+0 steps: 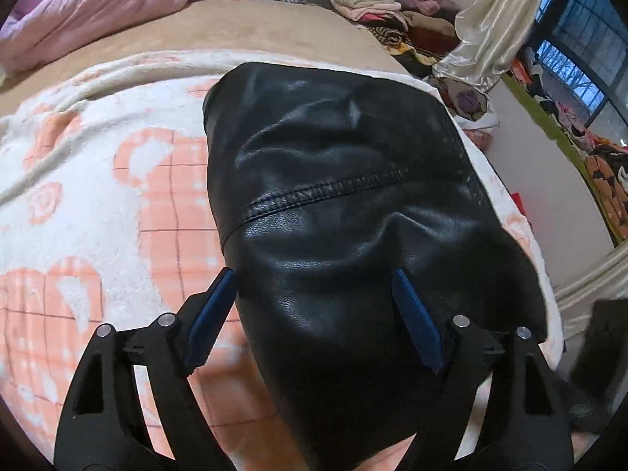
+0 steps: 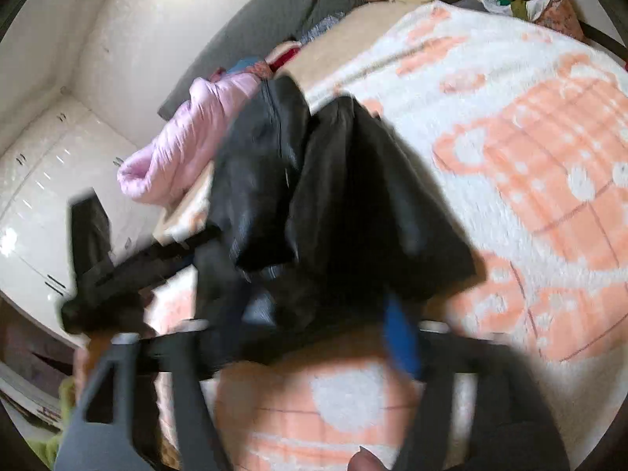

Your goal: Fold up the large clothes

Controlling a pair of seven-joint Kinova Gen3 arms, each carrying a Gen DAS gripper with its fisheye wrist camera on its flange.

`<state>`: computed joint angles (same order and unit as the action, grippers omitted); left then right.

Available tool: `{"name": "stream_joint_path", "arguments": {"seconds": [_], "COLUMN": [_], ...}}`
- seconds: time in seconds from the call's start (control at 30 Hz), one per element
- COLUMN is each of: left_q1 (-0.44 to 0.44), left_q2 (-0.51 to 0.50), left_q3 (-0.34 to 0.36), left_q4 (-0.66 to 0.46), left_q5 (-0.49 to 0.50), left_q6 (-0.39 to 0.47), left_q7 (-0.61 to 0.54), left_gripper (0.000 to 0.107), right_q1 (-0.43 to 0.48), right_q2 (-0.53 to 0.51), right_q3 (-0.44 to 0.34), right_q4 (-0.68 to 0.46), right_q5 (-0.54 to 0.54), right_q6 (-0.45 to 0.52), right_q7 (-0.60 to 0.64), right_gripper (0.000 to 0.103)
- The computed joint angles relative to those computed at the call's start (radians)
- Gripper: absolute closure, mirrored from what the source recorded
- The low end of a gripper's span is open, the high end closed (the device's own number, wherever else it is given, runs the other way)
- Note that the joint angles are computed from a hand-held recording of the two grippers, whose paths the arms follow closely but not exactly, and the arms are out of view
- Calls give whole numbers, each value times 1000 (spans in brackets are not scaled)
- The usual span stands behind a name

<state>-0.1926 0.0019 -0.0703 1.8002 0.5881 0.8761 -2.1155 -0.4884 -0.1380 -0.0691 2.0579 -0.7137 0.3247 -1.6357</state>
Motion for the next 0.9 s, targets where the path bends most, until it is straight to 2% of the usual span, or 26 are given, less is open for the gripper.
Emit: {"name": "stream_joint_path", "arguments": {"seconds": [0.03, 0.07, 0.1, 0.2, 0.23, 0.27, 0.3, 0.37, 0.43, 0.5, 0.6, 0.67, 0.7, 0.77, 0.8, 0.83, 0.9], "left_q1": [-7, -13, -10, -1, 1, 1, -4, -10, -11, -6, 10, 21, 13, 17, 19, 21, 25], "left_q2": [0, 1, -3, -8, -7, -8, -9, -19, -45, -38, -2, 22, 27, 31, 33, 33, 31], "left_q3": [-8, -11, -7, 0, 0, 0, -7, -15, -21, -25, -3, 12, 23, 18, 22, 25, 29], "left_q4": [6, 6, 8, 4, 2, 0, -8, -17, -10, -18, -24, -22, -12, -2, -5, -6, -12], "left_q5": [26, 38, 33, 18, 14, 14, 29, 55, 74, 72, 22, -2, 10, 30, 25, 20, 10], "left_q6": [5, 12, 9, 5, 7, 12, 34, 60, 53, 75, 79, 77, 72, 63, 61, 58, 60], "left_q7": [-22, -31, -26, -4, 0, 5, -2, -20, -46, -38, 13, 39, 42, 41, 47, 50, 60], "left_gripper": [35, 34, 35, 34, 34, 34, 34, 34, 28, 26, 26, 21, 19, 17, 16, 16, 16], "right_q1": [-16, -13, 9, 96, 93, 96, 101, 162, 255, 348, 487, 538, 535, 475, 430, 399, 394], "right_q2": [-12, -10, 3, 93, 136, 176, 198, 190, 139, 123, 201, 238, 247, 242, 231, 223, 213], "right_q3": [19, 20, 15, -21, -9, 8, 5, -53, -133, -171, -224, -245, -232, -166, -123, -99, -86], "right_q4": [-8, -22, -53, -186, -232, -276, -308, -322, -287, -245, -217, -183, -168, -160, -158, -154, -149], "right_q5": [-8, 0, 24, 105, 101, 91, 89, 59, 13, -68, -190, -271, -300, -307, -289, -273, -288], "right_q6": [-19, -22, -9, 89, 128, 168, 193, 193, 140, 131, 220, 237, 235, 232, 227, 222, 246], "right_q7": [8, 4, -11, -32, -6, 34, 75, 156, 238, 313, 383, 448, 480, 502, 489, 476, 473], "right_gripper": [23, 13, 9, 9, 19, 76, 81, 83, 83, 83, 83, 79, 77, 72, 61, 58, 52]}}
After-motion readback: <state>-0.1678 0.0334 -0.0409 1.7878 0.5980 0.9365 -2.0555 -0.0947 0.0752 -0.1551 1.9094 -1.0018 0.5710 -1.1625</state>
